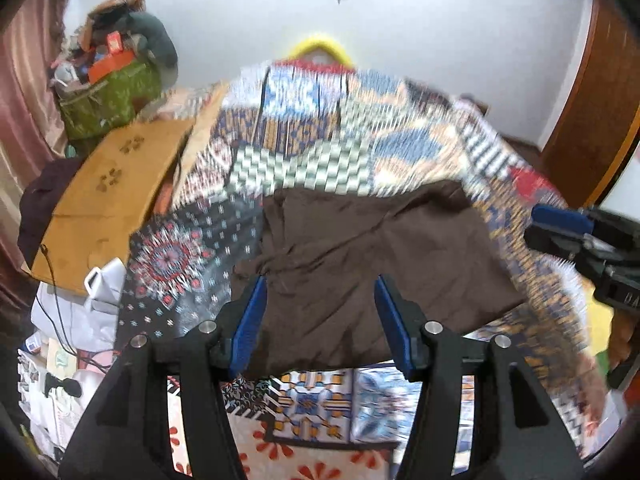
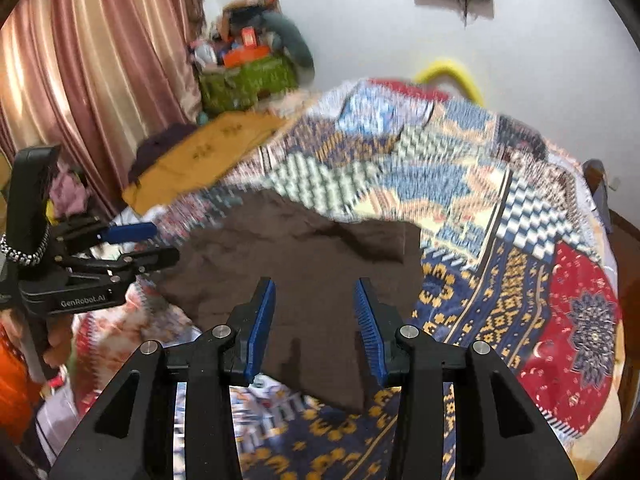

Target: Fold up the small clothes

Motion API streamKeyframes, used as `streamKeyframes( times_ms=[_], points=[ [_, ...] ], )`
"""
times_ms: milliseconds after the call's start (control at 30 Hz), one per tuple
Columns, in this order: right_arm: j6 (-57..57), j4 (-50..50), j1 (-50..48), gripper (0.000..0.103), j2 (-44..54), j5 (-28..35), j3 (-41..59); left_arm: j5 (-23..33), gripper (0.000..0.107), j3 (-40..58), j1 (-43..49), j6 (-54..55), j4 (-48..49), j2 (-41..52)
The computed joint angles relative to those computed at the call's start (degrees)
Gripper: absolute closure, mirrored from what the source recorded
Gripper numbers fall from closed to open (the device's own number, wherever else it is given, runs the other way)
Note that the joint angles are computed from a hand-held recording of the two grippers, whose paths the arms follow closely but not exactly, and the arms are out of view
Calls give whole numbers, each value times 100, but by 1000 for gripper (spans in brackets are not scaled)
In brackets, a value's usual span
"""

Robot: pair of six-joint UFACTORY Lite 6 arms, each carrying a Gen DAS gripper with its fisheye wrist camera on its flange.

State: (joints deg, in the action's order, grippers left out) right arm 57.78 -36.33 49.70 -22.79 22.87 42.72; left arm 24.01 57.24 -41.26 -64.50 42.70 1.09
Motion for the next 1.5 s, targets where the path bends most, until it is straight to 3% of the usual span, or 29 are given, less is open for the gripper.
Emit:
streamKeyframes(
  times_ms=[233, 367, 533, 633, 700, 767, 867, 1100, 1500],
  points=[
    [2689, -2224, 2459, 66, -941, 2364, 336, 1867, 51, 138, -1710, -1647, 1513, -1389],
    [3772, -3157, 4438, 66, -885, 4426, 773, 3479, 51, 336, -3174, -2399, 2224, -1808],
    [4305, -3694, 6268, 66, -429, 6380, 1341, 5296, 51, 542, -4825, -3010, 2813, -1936],
    [4420, -3868, 6959, 65, 77, 7222, 1735, 6175, 42, 627, -5661, -3288, 3043, -1933],
    [4598, -3922, 7260, 55, 329, 7610, 1883, 6713, 38, 668, -6152, -3453, 3177, -1878],
    [4768, -3928, 7395, 44, 481, 7841, 1935, 7257, 26, 712, -6586, -3608, 3271, -1757],
    [4909, -3912, 7492, 29, 618, 8109, 1962, 7628, 10, 684, -6986, -3836, 3309, -1739],
    [4943, -3977, 7574, 2, 920, 8513, 2133, 8131, 4, 775, -7454, -4091, 3215, -1577],
    [5065, -3925, 7671, 0, 1054, 8689, 2168, 8295, 4, 698, -7673, -4273, 3175, -1575]
  ],
)
